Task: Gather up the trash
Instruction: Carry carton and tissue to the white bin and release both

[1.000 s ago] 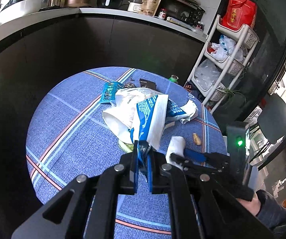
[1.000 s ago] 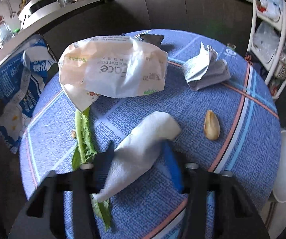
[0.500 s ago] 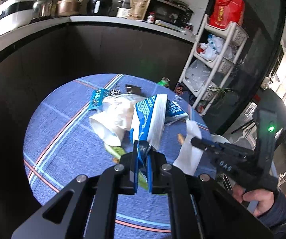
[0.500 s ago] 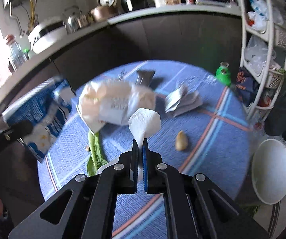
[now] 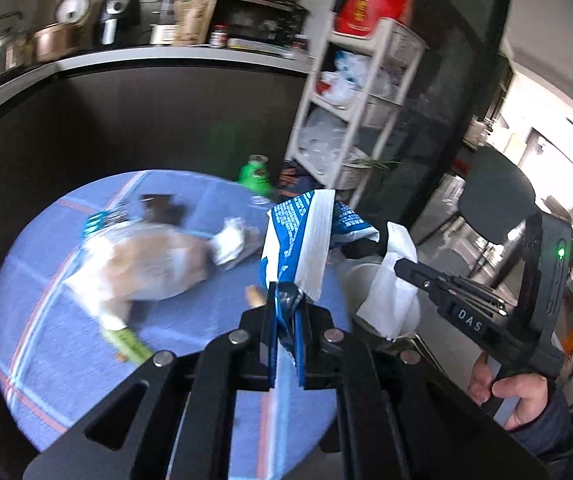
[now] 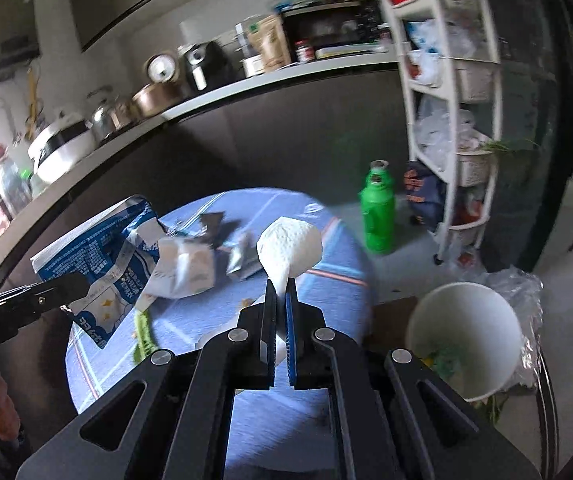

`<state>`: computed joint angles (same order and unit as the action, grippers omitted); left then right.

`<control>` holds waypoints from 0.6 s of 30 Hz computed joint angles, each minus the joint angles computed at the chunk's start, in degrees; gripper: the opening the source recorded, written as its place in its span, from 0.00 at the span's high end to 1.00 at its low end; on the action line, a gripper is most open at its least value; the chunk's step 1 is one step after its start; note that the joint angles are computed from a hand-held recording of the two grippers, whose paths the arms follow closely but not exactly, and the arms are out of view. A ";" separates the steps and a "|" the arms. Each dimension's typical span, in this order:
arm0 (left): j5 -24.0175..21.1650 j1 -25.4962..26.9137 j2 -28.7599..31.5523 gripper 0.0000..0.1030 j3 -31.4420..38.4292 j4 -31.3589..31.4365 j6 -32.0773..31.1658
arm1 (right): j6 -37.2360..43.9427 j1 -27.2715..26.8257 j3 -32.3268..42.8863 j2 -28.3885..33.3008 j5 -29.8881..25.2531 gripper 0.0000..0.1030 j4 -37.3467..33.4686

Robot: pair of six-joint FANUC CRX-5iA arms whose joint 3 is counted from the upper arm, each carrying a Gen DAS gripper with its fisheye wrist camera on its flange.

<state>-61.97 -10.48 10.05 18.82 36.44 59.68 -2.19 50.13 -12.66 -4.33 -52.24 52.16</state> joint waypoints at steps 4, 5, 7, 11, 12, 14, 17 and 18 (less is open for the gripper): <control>-1.52 -3.43 3.42 0.92 4.07 1.16 -0.55 | -4.50 -0.43 -4.68 -3.96 -2.32 0.97 1.79; -2.03 -4.38 4.50 0.92 5.37 1.50 -0.69 | -5.49 -0.56 -5.62 -4.66 -2.93 0.96 2.02; -2.93 -6.36 6.74 0.92 8.14 1.72 -0.81 | -7.40 -0.81 -7.60 -6.28 -4.10 0.96 2.32; -5.51 -9.70 11.85 0.92 14.21 1.72 -0.16 | -10.52 -2.24 -11.84 -9.49 -5.66 0.96 2.30; -6.27 -10.55 13.31 0.92 15.97 1.55 0.22 | -10.96 -2.66 -12.73 -10.12 -6.14 0.96 1.97; -7.57 -12.01 16.03 0.92 19.19 1.21 0.99 | -11.61 -3.46 -14.27 -11.10 -6.79 0.96 1.15; -9.86 -14.24 20.92 0.92 25.18 0.47 2.67 | -12.36 -5.31 -16.72 -12.48 -5.87 0.96 -0.11; -10.91 -14.95 22.96 0.92 27.65 0.38 3.28 | -12.31 -6.23 -17.47 -12.73 -5.04 0.96 -0.24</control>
<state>-72.88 -25.44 33.01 46.47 36.82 62.96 -14.49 43.90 -30.13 -17.06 -57.28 51.92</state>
